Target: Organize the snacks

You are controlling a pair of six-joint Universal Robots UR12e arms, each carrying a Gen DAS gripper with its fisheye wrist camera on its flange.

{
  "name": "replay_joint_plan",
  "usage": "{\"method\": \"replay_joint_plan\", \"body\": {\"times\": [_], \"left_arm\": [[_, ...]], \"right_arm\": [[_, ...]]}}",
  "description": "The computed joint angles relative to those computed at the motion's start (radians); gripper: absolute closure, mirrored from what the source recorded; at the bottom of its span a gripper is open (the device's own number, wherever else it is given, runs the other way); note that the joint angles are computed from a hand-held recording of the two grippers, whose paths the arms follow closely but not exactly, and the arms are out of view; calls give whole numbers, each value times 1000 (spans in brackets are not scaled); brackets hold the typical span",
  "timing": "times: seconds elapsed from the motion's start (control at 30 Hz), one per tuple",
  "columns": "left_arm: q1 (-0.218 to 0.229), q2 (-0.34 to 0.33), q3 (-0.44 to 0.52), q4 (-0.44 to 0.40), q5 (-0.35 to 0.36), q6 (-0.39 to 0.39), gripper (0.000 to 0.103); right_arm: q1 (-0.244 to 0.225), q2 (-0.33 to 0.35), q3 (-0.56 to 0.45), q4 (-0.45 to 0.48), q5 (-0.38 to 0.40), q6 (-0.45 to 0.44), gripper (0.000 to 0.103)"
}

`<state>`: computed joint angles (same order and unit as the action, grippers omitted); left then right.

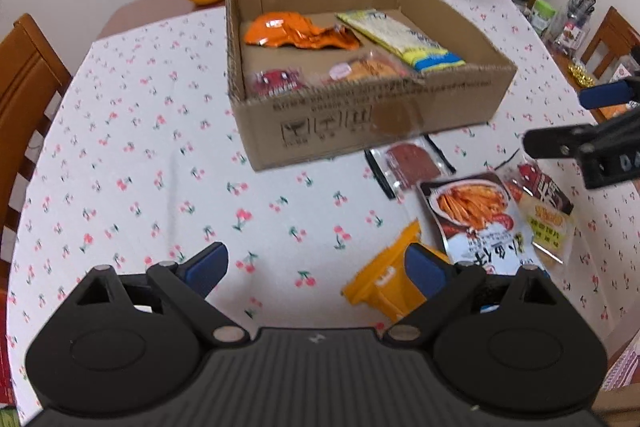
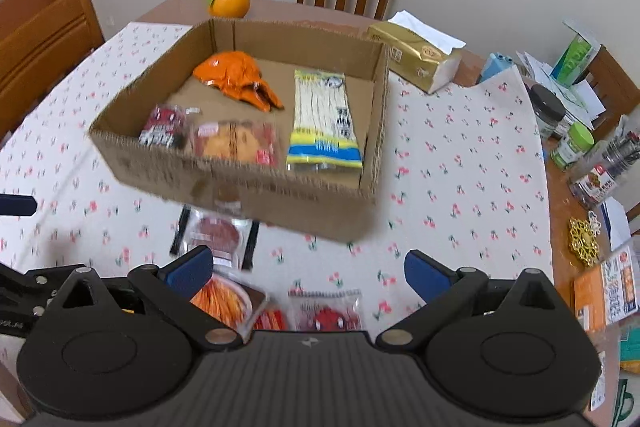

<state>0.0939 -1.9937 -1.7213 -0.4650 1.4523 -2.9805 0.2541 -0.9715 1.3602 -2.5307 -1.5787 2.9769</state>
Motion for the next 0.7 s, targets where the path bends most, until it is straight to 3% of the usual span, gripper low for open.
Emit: {"method": "replay_joint_plan", "body": {"times": [0.47, 0.7], "left_arm": [[-40, -51, 46, -29, 21, -76, 8], [-59, -44, 40, -54, 62, -45, 8]], "right_arm": [[-22, -53, 87, -42, 20, 9, 0], [-36, -62, 104, -48, 42, 2, 0]]}}
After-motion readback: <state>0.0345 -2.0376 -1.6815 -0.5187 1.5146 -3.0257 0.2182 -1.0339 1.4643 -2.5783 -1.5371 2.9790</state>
